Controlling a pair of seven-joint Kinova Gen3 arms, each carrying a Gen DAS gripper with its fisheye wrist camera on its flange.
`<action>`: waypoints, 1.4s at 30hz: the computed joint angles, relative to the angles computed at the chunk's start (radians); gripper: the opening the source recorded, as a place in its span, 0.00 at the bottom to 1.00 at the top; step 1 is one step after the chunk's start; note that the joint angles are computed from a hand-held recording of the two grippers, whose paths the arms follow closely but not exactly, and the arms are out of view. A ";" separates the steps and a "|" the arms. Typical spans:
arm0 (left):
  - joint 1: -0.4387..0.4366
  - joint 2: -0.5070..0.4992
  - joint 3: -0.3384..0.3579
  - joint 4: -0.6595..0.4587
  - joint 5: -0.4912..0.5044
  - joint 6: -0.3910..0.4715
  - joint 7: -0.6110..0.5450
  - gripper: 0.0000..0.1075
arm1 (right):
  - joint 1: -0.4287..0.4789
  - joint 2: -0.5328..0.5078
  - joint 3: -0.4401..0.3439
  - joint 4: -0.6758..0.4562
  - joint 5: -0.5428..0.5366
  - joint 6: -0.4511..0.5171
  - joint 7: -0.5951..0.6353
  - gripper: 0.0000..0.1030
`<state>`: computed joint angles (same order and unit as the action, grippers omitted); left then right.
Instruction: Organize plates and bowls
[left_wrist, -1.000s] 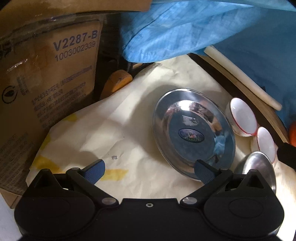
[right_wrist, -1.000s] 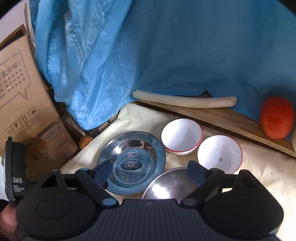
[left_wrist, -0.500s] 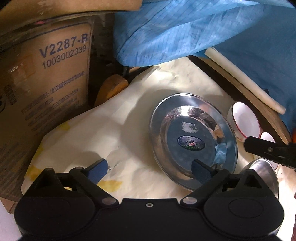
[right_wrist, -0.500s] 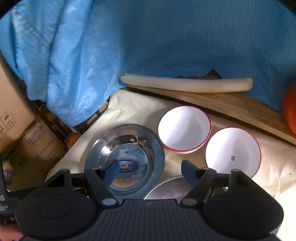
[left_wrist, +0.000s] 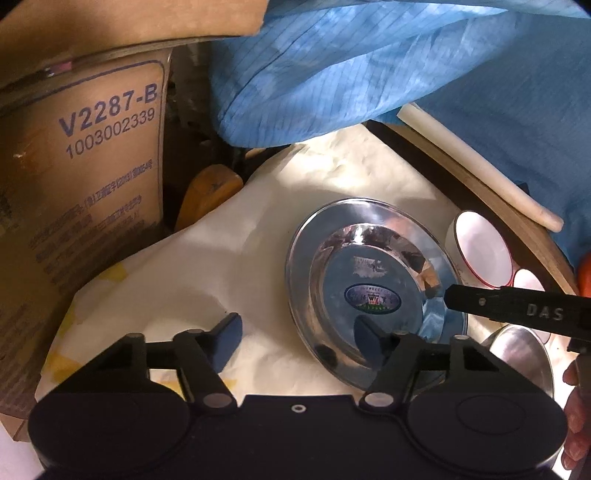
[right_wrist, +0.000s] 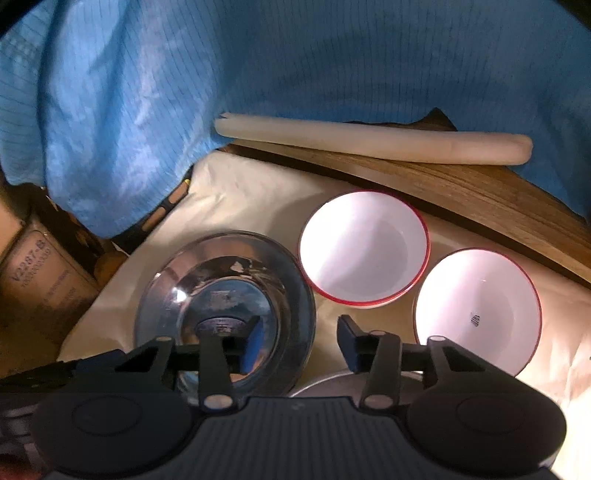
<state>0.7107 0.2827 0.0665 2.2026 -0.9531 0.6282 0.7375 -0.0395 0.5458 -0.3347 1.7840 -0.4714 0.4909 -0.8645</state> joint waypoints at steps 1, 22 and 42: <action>-0.001 0.000 -0.001 0.001 -0.003 -0.003 0.001 0.57 | -0.009 0.001 0.007 -0.002 0.005 -0.003 -0.006 0.44; 0.014 -0.003 -0.039 0.070 -0.180 -0.117 0.182 0.21 | -0.075 0.011 0.047 -0.029 0.094 0.023 -0.094 0.19; -0.008 -0.036 0.031 0.131 -0.314 -0.099 0.385 0.22 | -0.019 -0.053 -0.015 0.060 0.036 -0.033 -0.007 0.16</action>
<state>0.7025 0.2469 0.0977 2.3340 -1.2669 0.5290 1.1226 -0.0586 0.4927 -0.3494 1.8436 -0.4357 0.4581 -0.8715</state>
